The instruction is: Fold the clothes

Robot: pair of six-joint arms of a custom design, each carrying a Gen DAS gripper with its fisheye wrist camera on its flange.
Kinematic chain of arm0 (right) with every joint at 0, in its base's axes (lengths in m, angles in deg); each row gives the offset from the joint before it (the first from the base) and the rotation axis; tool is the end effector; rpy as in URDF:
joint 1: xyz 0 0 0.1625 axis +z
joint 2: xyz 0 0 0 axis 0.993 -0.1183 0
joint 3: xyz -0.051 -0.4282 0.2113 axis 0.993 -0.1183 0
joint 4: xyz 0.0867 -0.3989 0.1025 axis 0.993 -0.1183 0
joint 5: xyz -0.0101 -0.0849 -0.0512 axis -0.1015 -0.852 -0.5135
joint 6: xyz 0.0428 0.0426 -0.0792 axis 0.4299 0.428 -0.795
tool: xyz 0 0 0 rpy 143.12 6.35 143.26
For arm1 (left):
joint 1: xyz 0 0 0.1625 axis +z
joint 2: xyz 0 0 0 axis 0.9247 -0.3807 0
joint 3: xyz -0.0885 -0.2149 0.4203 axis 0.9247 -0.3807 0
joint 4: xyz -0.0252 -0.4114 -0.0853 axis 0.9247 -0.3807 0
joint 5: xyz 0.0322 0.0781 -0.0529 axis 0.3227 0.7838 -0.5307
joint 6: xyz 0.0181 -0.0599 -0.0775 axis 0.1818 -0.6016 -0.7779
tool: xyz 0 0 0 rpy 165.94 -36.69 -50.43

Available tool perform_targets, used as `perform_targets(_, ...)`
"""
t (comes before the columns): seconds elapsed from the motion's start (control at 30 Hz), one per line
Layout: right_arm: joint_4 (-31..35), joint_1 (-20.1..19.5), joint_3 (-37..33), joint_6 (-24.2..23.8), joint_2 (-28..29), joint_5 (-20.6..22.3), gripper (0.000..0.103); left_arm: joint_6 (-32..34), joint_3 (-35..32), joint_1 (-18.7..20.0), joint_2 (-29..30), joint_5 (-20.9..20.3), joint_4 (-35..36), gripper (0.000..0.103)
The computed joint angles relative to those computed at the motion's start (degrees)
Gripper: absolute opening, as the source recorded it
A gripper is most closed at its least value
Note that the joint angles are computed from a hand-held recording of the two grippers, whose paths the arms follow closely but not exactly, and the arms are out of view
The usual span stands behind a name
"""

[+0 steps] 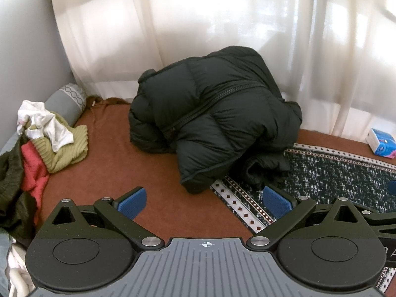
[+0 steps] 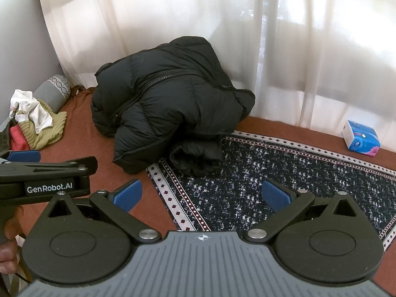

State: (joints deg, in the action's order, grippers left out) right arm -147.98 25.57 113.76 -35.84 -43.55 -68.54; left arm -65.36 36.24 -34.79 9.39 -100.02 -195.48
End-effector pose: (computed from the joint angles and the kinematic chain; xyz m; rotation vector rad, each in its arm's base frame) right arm 0.2228 -0.4654 0.3102 0.2306 -2.2130 0.9849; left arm -0.3961 -0.5132 0.1493 0.5980 2.2062 -0.8436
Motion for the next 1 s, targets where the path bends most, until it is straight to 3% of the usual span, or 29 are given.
perform_targets(1.0, 0.4, 0.1, 0.1, 0.3, -0.3, 0.4, 0.103, -0.4, 0.0, -0.1, -0.3, 0.1, 0.6, 0.103)
